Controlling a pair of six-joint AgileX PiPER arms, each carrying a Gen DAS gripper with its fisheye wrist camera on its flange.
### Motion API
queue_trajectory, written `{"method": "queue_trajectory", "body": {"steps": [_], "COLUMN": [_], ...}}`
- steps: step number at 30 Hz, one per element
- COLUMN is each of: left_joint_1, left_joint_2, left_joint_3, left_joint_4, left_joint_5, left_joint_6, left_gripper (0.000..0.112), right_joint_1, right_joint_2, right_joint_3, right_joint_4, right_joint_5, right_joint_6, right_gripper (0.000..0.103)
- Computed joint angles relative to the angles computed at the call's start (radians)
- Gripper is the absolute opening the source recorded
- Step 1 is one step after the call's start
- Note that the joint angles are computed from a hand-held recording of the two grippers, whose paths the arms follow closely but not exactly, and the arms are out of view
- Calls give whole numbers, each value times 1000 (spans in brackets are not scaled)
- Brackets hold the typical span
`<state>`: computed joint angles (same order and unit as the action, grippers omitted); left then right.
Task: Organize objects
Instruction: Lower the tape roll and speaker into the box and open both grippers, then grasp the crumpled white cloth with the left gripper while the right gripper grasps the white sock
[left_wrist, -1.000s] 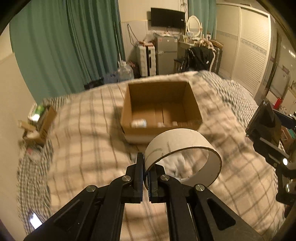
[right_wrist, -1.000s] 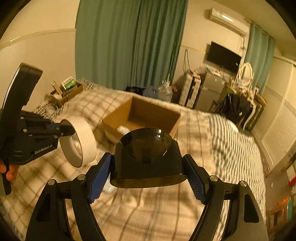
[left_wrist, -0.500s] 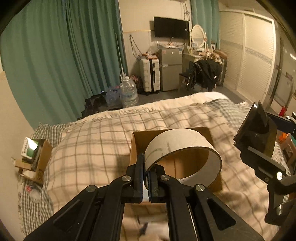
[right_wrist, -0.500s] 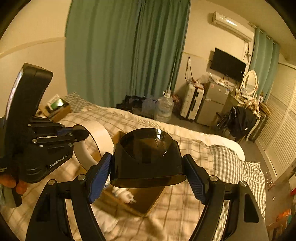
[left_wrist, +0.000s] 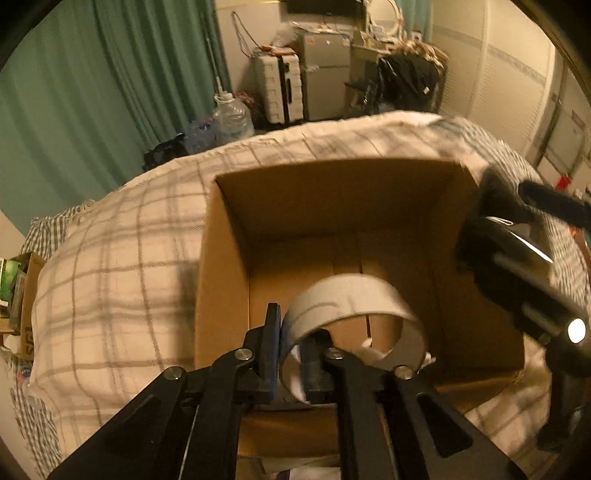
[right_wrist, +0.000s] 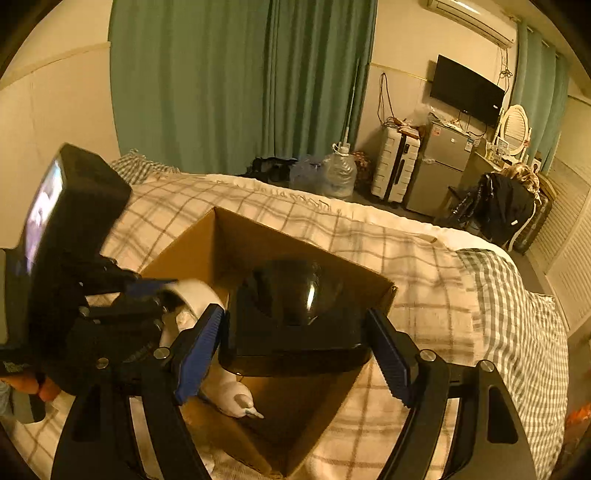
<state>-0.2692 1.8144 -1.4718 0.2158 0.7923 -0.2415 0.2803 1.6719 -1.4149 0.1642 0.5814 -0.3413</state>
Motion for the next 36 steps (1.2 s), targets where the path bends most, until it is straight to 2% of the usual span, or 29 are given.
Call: {"method": "queue_trajectory", "body": {"steps": [1, 2, 4, 5, 6, 11, 14, 20, 24, 26, 28, 31, 34, 36], "left_joint_1": [-7, -13, -28, -40, -52, -107, -136, -229, -302, -342, -390, -435, -467, -446], "left_joint_2": [-3, -17, -65, -96, -125, -250, -366, -618, -759, -811, -846, -863, -817, -762], "left_joint_3": [3, 15, 61, 87, 105, 139, 183, 281, 382, 442, 507, 610, 709, 767], "left_joint_4": [-6, -14, 12, 37, 52, 125, 154, 274, 364, 411, 469, 532, 595, 598], "left_joint_5": [5, 8, -15, -33, -38, 44, 72, 140, 176, 183, 198, 196, 183, 141], "left_joint_6": [5, 14, -11, -34, -39, -98, -139, -295, -442, -531, -640, -788, -915, -962], "left_gripper": [31, 57, 88, 92, 92, 92, 95, 102, 103, 103, 103, 103, 103, 103], "right_joint_1": [2, 6, 1, -5, -6, -7, -3, 69, 132, 163, 222, 212, 221, 224], "right_joint_2": [-15, -33, -65, -72, -94, -218, -301, -478, -572, -606, -625, -620, -572, -529], "right_joint_3": [13, 25, 32, 20, 25, 44, 42, 63, 117, 161, 240, 361, 454, 498], "right_joint_4": [-19, -45, -57, -56, -64, -130, -144, -225, -246, -270, -353, -322, -362, -394], "right_joint_5": [-16, -26, -26, -15, -6, 57, 123, 235, 259, 249, 218, 128, 53, 18], "right_joint_6": [19, 43, 48, 44, 51, 98, 114, 214, 270, 316, 430, 463, 526, 560], "right_gripper": [88, 91, 91, 91, 91, 91, 91, 91, 92, 93, 93, 93, 93, 93]}}
